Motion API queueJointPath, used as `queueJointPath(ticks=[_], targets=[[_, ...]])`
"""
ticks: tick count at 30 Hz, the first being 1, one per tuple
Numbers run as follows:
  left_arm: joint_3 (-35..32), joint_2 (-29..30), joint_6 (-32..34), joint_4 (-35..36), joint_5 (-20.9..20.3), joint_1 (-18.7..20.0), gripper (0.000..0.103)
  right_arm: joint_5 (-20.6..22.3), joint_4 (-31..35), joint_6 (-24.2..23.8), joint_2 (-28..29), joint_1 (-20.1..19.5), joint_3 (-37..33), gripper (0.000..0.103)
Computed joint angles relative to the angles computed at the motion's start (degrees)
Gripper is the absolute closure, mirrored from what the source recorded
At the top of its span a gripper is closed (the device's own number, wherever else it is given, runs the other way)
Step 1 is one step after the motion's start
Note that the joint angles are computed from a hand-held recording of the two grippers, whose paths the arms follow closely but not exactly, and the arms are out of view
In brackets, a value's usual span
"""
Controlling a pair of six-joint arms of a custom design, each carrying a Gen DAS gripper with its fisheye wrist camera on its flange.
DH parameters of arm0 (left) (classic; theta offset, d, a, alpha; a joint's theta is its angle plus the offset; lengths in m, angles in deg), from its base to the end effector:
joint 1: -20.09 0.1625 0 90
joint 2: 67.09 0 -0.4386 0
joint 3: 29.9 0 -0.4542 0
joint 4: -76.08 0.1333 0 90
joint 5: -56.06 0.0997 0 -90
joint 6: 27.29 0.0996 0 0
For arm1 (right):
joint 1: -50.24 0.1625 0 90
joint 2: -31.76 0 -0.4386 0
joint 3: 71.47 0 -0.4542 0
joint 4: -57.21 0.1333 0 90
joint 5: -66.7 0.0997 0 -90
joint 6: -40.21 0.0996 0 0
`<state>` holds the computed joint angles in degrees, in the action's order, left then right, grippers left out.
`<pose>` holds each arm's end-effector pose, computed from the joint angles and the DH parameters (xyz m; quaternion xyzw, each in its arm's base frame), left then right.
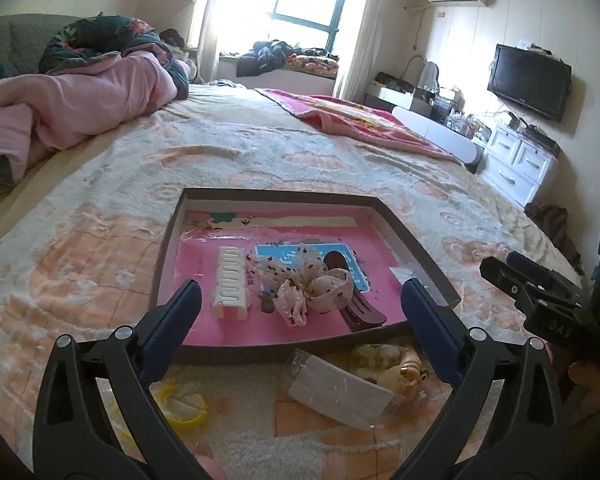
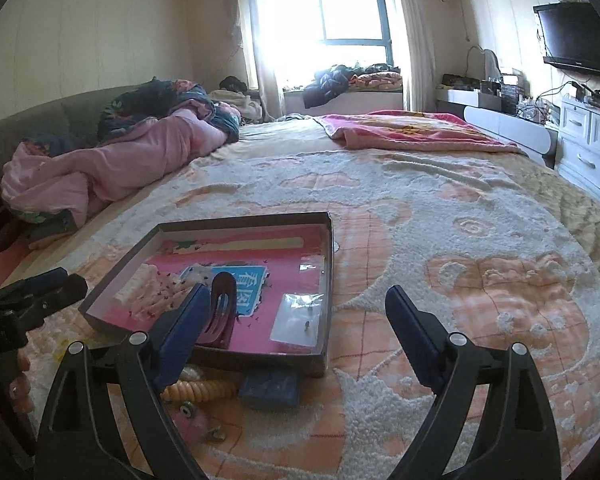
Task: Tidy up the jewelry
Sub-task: 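Release the bow from the left tool while the right tool releases the brown clip into the box, then withdraw both tools from the box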
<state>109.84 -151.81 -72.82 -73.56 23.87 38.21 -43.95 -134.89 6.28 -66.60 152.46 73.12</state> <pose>-0.3167 -0.3326 0.1822 0.1804 0.8561 -0.4310 0.2207 0.1771 -0.3540 0.2987 0.2634 -0.8325 0.4228 0.2423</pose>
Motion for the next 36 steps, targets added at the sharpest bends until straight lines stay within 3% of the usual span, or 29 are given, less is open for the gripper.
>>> queueJointPath(ticks=[17,24,36], targets=[[2.5,-8.4,-12.3,15.5,1.8,-3.9,0.012,1.6,2.2,-2.7,-4.1,2.4,3.6,0.017],[3.3,-11.4,-16.6,20.8,0.7,-4.5,0.012,1.7,4.5,-4.0,-5.6,2.8,5.1,0.017],[4.5,-12.4,-18.3,20.8,-4.2,-3.9,0.012,1.2,10.1,-5.5,-8.1,2.4,7.4,0.017]])
